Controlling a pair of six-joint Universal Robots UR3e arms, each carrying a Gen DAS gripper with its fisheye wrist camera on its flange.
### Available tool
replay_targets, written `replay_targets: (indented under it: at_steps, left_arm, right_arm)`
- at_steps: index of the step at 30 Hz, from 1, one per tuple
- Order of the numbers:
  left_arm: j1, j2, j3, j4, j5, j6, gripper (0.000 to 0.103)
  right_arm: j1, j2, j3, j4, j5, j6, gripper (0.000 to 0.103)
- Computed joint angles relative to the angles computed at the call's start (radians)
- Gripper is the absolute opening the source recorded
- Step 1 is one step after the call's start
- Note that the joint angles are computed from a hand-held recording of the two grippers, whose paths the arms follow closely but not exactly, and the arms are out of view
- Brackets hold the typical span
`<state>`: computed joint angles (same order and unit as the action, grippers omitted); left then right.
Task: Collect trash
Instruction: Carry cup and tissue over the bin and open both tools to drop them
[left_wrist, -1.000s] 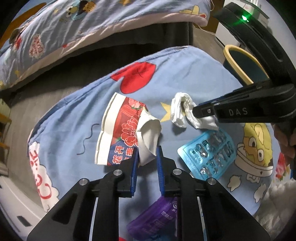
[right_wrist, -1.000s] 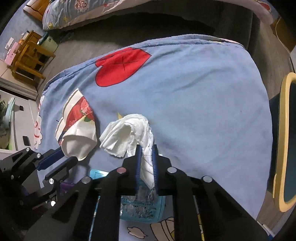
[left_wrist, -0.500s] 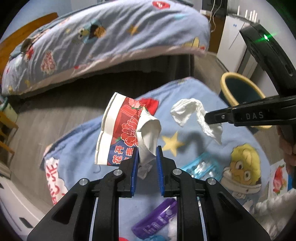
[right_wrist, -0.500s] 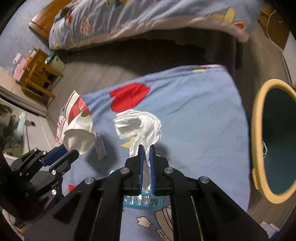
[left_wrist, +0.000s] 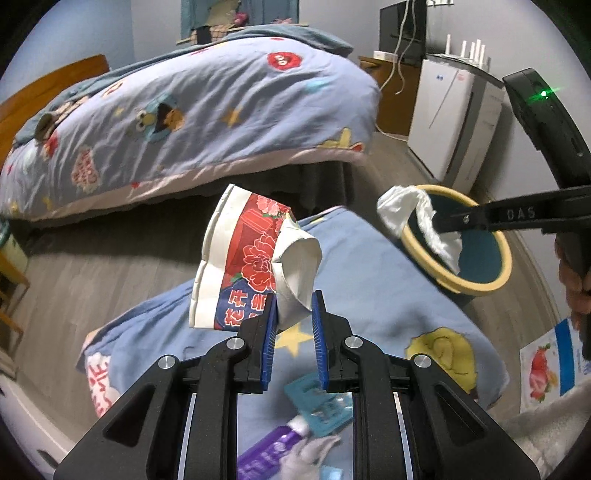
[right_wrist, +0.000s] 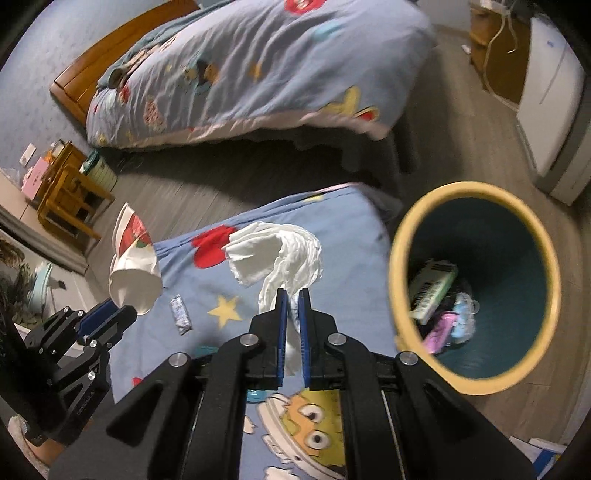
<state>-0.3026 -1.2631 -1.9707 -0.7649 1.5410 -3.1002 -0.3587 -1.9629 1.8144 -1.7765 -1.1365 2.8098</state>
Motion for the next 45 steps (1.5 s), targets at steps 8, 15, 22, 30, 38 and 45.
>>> replay_targets:
  at_steps: [8, 15, 22, 30, 38, 45]
  left_arm:
    - [-0.121, -0.093, 0.065, 0.027, 0.05, -0.06, 0.02]
    - [-0.234, -0.19, 0.154, 0.036, 0.098, -0.114, 0.02]
    - [-0.357, -0.358, 0.347, 0.024, 0.123, -0.182, 0.02]
    - [-0.443, -0.579, 0.605, -0.033, 0.121, -0.209, 0.02]
    - [-0.483, -0.786, 0.844, -0.129, 0.112, -0.212, 0.02]
    - [-0.501, -0.942, 1.048, -0.19, 0.132, -0.176, 0.02]
  right_arm:
    - [-0.24, -0.108, -0.032, 0.136, 0.059, -0.193, 0.006]
    - [-0.424, -0.12, -0.062, 0.192, 0.102, -0.318, 0.006]
    - [-0.593, -0.08, -0.074, 0.23, 0.136, -0.408, 0.006]
    - [-0.656, 0.003, -0.03, 0.155, 0.106, -0.4, 0.006]
    - [-0.641, 0.101, 0.032, 0.06, 0.039, -0.34, 0.006]
    - [-0.631, 0.123, 0.043, 0.03, 0.06, -0.31, 0.007]
